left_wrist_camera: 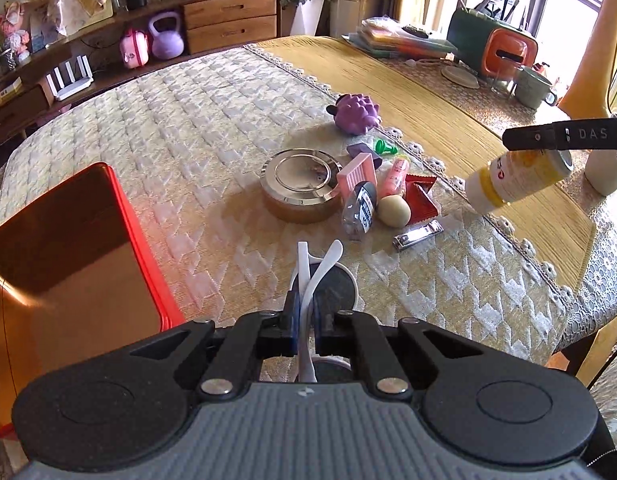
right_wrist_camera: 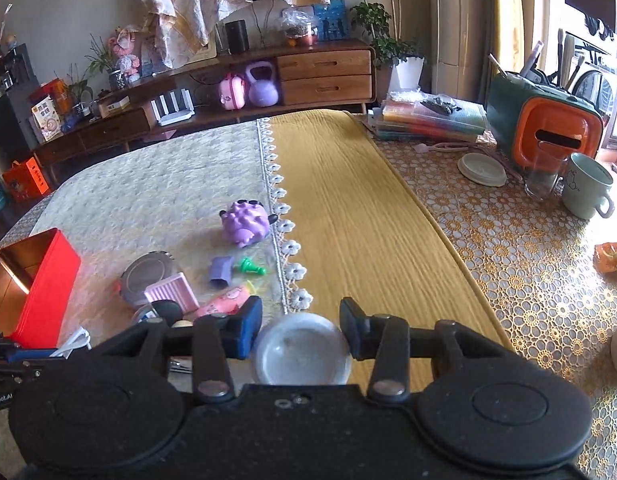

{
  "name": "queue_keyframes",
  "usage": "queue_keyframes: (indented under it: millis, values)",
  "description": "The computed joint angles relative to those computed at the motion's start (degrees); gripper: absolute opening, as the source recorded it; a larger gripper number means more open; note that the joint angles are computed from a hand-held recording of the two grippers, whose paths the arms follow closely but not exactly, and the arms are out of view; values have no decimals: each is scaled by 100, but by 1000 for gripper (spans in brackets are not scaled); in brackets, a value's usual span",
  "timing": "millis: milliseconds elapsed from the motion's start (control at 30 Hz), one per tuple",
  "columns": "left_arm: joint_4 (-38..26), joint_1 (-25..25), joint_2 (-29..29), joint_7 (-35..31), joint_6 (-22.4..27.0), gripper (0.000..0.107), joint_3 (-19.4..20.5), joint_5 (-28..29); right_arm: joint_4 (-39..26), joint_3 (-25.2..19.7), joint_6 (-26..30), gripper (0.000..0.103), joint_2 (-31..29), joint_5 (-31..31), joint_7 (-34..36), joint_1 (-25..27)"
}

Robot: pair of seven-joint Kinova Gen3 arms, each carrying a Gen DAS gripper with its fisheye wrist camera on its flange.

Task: Organize rigid objects
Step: 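Carry sunglasses in left tool and bottle in right tool over red tin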

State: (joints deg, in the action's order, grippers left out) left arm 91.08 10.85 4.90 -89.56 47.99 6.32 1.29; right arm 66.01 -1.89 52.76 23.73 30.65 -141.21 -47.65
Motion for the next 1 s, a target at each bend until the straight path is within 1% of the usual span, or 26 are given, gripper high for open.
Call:
queue_keyframes:
  millis: [100,133,233,333,467,600,767,900,1000]
  values:
    - [73,-19,-137,-2,-34,7,-15,6,-97,-81,134,42,39,-188,242,52]
    - [100,-22,-176,15,-38,7,-16,-4,-14,-143,110,42,17,-215,280,77]
    - [186,-44,-258,-13,-42,7,-13,47,549,-73,-282,42,-249,44,71,-87]
    - [255,-30,-303,5,-63,7,7,5,736,-83,-364,42,-351,214,-189,-131]
    - [274,-15,-356,86,-85,7,23,-12,631,-147,-241,41,-310,296,-207,-119]
    - [274,13,-397,160,-67,7,47,-96,493,-118,-179,41,-246,364,-241,-112]
    - [231,2,-404,200,3,7,38,-80,423,-84,-267,41,-285,330,-342,-15]
    - [86,-63,-420,155,102,7,-10,-21,157,-129,-147,41,-241,224,-170,40]
    - [-54,-152,-468,149,186,7,-67,-23,-225,-159,-19,41,-112,158,116,-10]
